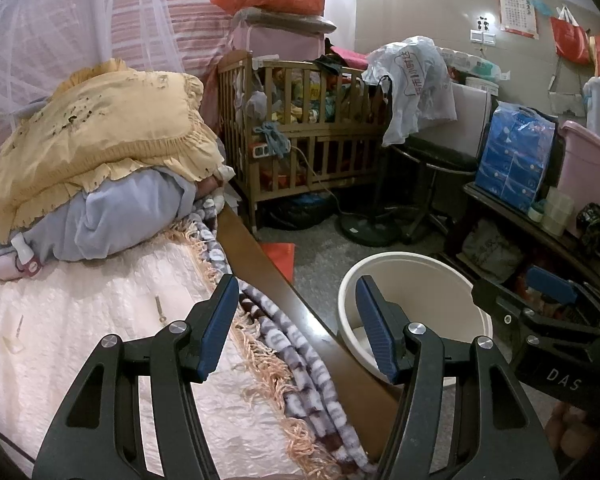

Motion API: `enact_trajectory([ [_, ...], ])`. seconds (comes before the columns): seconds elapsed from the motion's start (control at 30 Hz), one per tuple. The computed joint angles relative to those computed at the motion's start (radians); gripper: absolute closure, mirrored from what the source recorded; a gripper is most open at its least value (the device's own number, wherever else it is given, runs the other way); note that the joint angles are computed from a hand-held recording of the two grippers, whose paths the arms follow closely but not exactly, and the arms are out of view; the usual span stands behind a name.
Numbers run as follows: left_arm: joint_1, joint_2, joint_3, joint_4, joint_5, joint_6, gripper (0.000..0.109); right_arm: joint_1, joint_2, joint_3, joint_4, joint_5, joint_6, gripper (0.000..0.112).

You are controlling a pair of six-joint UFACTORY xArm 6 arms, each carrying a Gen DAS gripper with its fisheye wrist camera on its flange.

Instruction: Collect trash

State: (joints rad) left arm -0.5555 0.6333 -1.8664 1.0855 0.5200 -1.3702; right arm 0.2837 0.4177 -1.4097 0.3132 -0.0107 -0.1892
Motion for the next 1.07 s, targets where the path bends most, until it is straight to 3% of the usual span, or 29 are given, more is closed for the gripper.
enact_trajectory([
  [0.4, -0.002, 0.01, -0.004, -0.011, -0.006, 0.006, 0.049, -0.004, -0.001, 0.001, -0.063, 0.002, 0.062, 0.026],
  [1.07, 0.021, -0.017, 0.042, -0.051, -0.059, 0.025, 0.049, 0.012, 0.022, -0.02, -0.009, 0.029, -0.019, 0.026],
])
